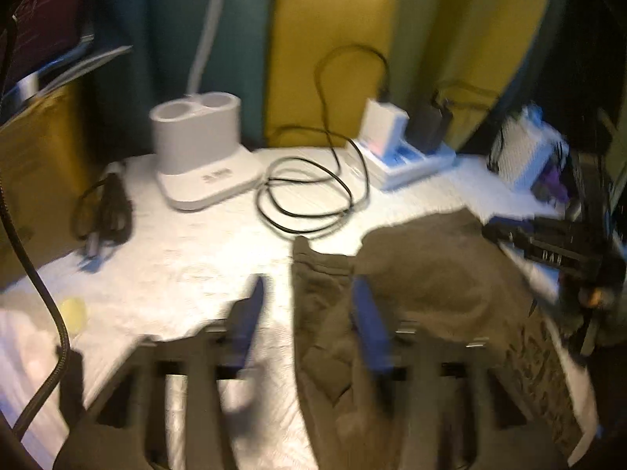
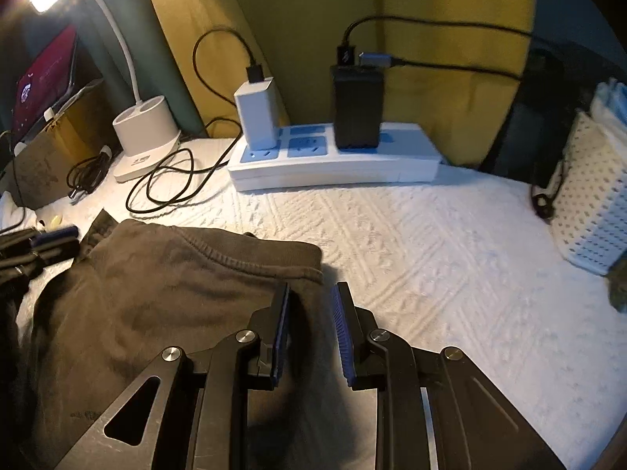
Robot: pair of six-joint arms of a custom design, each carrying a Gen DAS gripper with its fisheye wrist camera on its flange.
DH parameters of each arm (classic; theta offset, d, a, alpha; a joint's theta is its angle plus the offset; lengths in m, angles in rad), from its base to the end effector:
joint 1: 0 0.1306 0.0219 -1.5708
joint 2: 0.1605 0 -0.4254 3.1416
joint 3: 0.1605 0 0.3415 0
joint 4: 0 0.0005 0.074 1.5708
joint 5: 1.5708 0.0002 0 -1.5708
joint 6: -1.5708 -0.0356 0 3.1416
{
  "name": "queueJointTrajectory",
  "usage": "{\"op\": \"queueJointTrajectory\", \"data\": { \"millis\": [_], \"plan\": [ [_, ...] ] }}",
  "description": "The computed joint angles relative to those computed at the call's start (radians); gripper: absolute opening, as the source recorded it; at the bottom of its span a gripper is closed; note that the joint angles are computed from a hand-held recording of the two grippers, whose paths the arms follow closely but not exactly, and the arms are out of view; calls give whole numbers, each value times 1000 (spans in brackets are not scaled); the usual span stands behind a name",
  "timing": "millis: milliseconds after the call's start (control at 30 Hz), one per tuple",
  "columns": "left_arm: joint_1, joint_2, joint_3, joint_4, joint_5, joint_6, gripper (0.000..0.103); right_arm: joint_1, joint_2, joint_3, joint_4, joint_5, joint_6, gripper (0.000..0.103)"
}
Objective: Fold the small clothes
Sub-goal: 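Grasp the end of the shirt strip with the left gripper while the right gripper grasps beside it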
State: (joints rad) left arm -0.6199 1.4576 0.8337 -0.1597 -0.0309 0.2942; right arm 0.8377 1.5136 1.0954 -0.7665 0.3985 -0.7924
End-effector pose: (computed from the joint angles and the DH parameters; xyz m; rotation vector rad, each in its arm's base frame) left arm 0.3232 -0.2300 0.2785 0.3726 2.3623 -0.4051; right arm 0.2903 0.3009 0.3160 0.0436 2.5937 0.0098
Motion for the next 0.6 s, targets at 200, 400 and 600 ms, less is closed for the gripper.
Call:
{"op": "queueJointTrajectory", "data": {
  "millis": [200,400,600],
  "plan": [
    [2,-10,-18,-11,74,15,66,6,-52,-46,20,-1,-37,62],
    [-36,46,11,-73,79,-8,66,15,-54,-69,60,-34,-28,62],
    [-49,68,26,-67,77,-30,77,5,-48,-90,124,-85,-13,62]
  ]
}}
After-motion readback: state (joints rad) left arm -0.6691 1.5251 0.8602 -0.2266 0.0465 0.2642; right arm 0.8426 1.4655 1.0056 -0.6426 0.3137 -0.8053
